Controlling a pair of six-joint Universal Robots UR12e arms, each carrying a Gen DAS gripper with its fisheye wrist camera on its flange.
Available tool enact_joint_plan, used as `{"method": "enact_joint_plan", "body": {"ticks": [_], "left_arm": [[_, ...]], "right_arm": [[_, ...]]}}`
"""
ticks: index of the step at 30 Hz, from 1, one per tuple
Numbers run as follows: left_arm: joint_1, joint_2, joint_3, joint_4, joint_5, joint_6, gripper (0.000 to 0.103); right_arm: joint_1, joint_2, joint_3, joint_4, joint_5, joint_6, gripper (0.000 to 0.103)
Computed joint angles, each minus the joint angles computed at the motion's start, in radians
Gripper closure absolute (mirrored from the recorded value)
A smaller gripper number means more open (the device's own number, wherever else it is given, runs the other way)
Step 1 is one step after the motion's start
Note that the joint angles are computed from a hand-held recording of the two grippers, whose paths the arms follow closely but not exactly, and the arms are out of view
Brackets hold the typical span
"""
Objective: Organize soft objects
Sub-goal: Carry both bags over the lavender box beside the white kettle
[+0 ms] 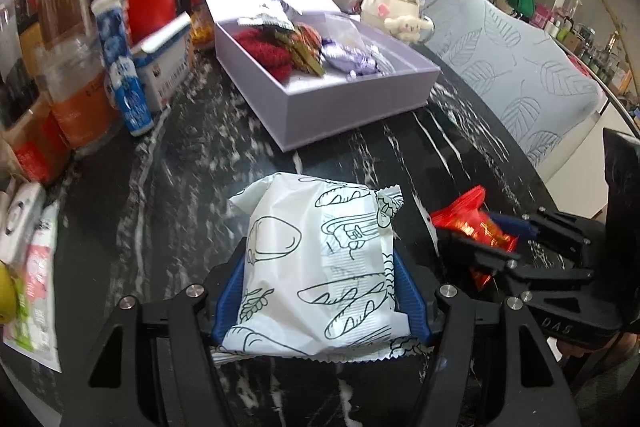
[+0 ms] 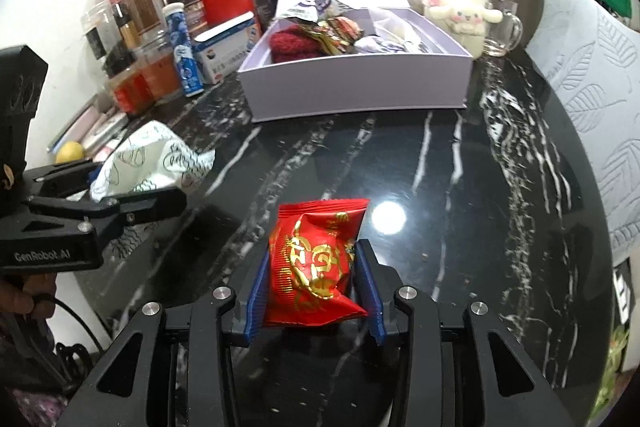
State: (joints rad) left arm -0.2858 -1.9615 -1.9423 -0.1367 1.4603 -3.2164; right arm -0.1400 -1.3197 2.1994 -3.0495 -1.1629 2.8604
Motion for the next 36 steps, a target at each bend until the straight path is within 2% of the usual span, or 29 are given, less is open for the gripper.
{"method": "enact_joint_plan", "body": {"ticks": [10, 16, 28, 36], "left_arm": [[0.007, 0.014, 0.014, 0.041, 0.028, 0.003, 0.038], [0.009, 0.017, 0.032, 0.078, 0.043, 0.009, 0.038], [0.008, 0.01, 0.086, 0.163, 0.035, 0.049, 0.038], [0.015, -0.015, 0.15, 0.183, 0.022, 0.049, 0.038]], "right_arm": [[0.013, -0.009, -0.024, -0.021, 0.039, -0.016, 0.063], [0.015, -0.019, -0.048, -0.039, 0.036, -0.03, 0.063], [0.004, -0.034, -0.097, -0.06, 0.055, -0.028, 0.063], [-0.003, -0.025, -0.15, -0.085, 0.081, -0.03, 0.063]]}}
